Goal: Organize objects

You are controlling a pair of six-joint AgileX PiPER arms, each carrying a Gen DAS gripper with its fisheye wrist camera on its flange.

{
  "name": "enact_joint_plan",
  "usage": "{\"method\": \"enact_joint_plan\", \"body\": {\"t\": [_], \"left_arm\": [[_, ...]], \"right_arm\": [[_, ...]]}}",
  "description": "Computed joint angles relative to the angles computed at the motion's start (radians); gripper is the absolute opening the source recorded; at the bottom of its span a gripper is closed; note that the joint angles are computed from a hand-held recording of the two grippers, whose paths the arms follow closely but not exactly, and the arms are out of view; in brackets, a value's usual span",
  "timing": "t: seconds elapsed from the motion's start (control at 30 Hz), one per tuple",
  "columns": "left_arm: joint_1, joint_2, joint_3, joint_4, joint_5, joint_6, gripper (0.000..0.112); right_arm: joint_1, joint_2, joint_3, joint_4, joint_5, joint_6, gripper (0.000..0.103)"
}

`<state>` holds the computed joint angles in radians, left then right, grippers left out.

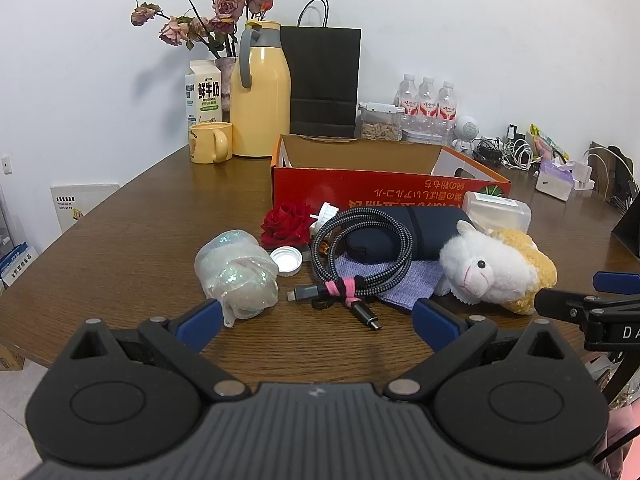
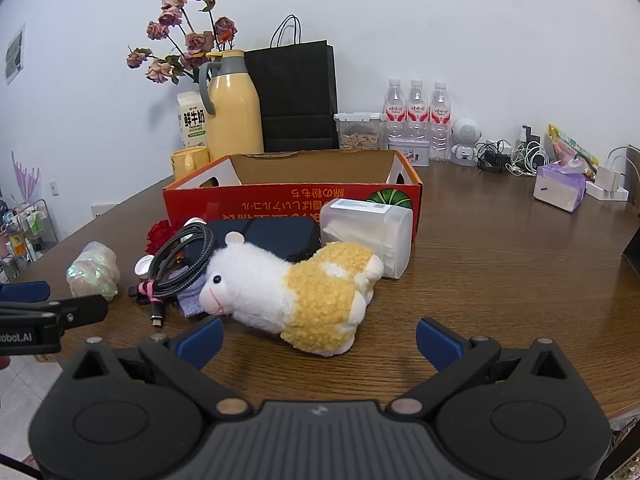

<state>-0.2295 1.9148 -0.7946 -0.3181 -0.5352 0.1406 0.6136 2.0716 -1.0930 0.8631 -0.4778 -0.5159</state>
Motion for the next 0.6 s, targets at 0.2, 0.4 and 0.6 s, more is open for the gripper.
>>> {"method": "enact_joint_plan", "body": {"t": [0.2, 0.4, 0.6], "left_arm": [[-0.001, 0.0, 0.001, -0.001, -0.001, 0.0, 0.103], [0.002, -0.014, -0.002, -0.003, 0.015, 0.004, 0.103], [0.004, -0.019, -0.004, -0.003, 0.019, 0.004, 0.103]], "right_arm": [[0.001, -0.002, 0.002, 0.002, -0.001, -0.001, 0.103], [0.0, -0.007, 0.008, 0.0, -0.001, 0.001, 0.103], [0.001, -0.005, 0.007, 0.0, -0.002, 0.002, 0.103]]}}
